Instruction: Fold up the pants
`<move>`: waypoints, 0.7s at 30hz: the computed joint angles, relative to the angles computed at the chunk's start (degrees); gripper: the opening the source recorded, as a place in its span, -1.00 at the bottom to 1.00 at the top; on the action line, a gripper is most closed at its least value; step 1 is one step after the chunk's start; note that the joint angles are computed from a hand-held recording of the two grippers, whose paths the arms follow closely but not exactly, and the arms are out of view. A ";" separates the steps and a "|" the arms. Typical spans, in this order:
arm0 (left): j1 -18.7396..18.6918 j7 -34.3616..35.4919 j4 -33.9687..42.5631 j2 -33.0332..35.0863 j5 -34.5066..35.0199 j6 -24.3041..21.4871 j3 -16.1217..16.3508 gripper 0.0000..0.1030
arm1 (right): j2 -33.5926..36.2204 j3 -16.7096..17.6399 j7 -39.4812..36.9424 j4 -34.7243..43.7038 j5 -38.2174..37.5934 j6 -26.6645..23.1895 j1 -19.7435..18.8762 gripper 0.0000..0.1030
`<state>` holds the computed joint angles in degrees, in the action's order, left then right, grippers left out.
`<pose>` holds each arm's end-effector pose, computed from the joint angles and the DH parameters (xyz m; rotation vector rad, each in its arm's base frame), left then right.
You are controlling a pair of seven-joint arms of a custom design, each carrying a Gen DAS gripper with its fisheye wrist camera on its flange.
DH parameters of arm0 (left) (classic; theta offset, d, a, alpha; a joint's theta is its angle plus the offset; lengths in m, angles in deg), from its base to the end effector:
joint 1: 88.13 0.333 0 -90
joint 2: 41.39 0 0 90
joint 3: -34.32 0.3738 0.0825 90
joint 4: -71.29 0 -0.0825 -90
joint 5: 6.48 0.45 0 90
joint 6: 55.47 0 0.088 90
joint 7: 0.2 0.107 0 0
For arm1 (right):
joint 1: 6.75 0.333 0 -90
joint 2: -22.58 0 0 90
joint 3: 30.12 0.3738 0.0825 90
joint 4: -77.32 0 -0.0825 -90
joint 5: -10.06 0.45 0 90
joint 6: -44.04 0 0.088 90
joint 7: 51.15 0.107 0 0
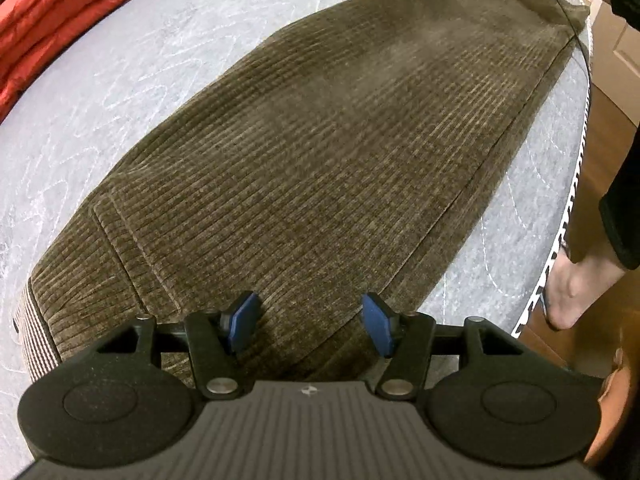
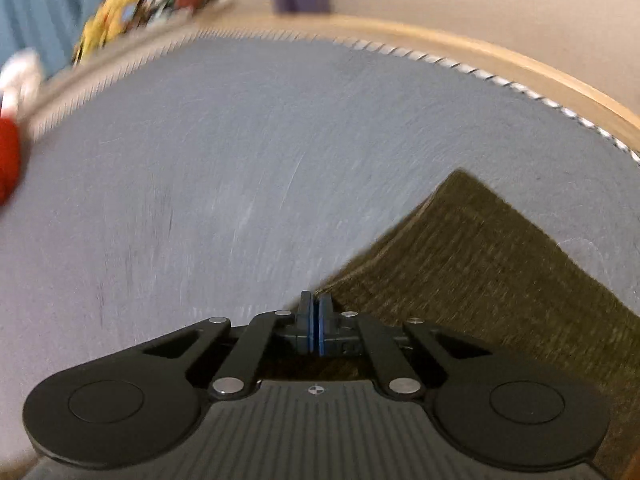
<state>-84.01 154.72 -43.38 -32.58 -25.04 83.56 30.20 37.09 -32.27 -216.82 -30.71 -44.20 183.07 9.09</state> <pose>0.6732 0.0005 0.4313 -0.9358 2.7465 -0.4501 0.6929 0.1674 0.4255 -0.8188 2.4520 -0.8586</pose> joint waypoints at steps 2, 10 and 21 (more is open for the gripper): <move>0.14 -0.09 0.03 -0.06 -0.63 -0.20 0.01 0.26 | -0.86 -0.54 2.46 -1.66 -1.25 3.01 -0.53 -0.98; 2.53 2.71 1.84 -0.62 -11.54 -1.32 -0.10 0.28 | -2.08 -0.96 4.43 -2.42 -9.24 4.29 0.74 0.12; 0.31 -21.72 8.82 7.45 -3.56 11.29 5.03 -0.92 | -5.97 0.52 6.71 -7.37 -11.89 8.47 -2.16 0.29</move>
<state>-83.71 133.00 -34.56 -25.13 -28.60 94.85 35.23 31.12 -31.75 -210.11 -38.08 -56.10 191.54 6.92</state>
